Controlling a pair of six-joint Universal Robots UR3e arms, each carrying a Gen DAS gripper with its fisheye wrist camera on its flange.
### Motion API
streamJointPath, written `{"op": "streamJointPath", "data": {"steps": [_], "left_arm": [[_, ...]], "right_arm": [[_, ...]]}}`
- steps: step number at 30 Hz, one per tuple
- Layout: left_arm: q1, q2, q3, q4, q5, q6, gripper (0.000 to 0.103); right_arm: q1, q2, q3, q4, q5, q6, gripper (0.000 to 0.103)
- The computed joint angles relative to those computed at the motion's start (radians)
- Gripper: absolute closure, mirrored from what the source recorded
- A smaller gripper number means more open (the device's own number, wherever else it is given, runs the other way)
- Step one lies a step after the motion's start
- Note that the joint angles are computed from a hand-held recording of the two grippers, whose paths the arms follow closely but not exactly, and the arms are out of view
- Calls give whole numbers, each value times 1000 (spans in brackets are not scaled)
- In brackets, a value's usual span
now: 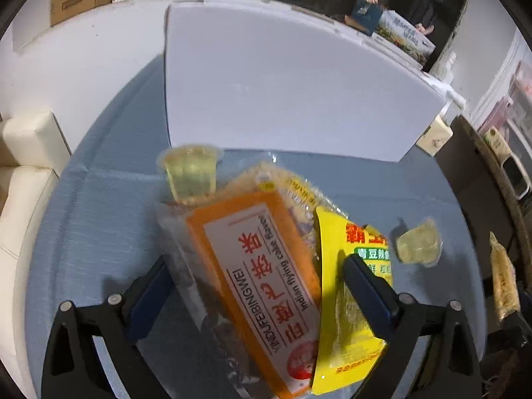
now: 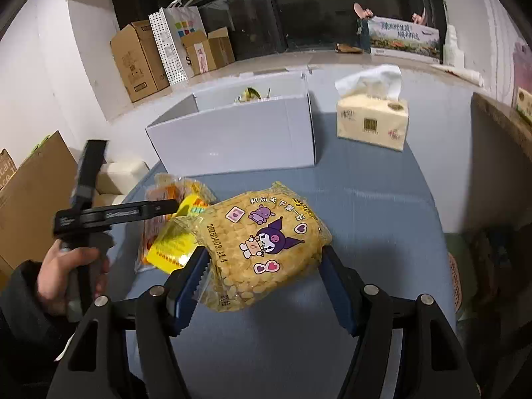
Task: Organize snacks
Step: 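Grasp the corn snack bag with the right gripper while the left grasps the orange packet, then carry both packets over the white box and release them inside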
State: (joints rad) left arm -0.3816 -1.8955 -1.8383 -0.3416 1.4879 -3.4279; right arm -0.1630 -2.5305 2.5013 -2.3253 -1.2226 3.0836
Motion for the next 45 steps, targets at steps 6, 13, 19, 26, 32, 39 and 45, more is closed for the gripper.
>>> {"op": "streamJointPath", "data": {"steps": [6, 13, 19, 26, 32, 39, 45], "left_arm": [[43, 100, -51, 2, -89, 39, 64], [64, 249, -100, -8, -116, 143, 83], [81, 346, -155, 3, -157, 225, 88], [127, 493, -192, -8, -224, 264, 88], [142, 494, -87, -34, -271, 266, 88], [149, 274, 235, -76, -271, 254, 88], [171, -31, 692, -253, -263, 234, 88]], "right_arm": [[3, -6, 33, -22, 15, 29, 31], [39, 23, 29, -57, -9, 66, 31], [22, 4, 29, -42, 10, 55, 31], [36, 3, 14, -53, 16, 58, 31], [103, 121, -52, -175, -17, 107, 31], [102, 399, -309, -297, -2, 122, 31], [131, 792, -701, -336, -45, 147, 31]]}}
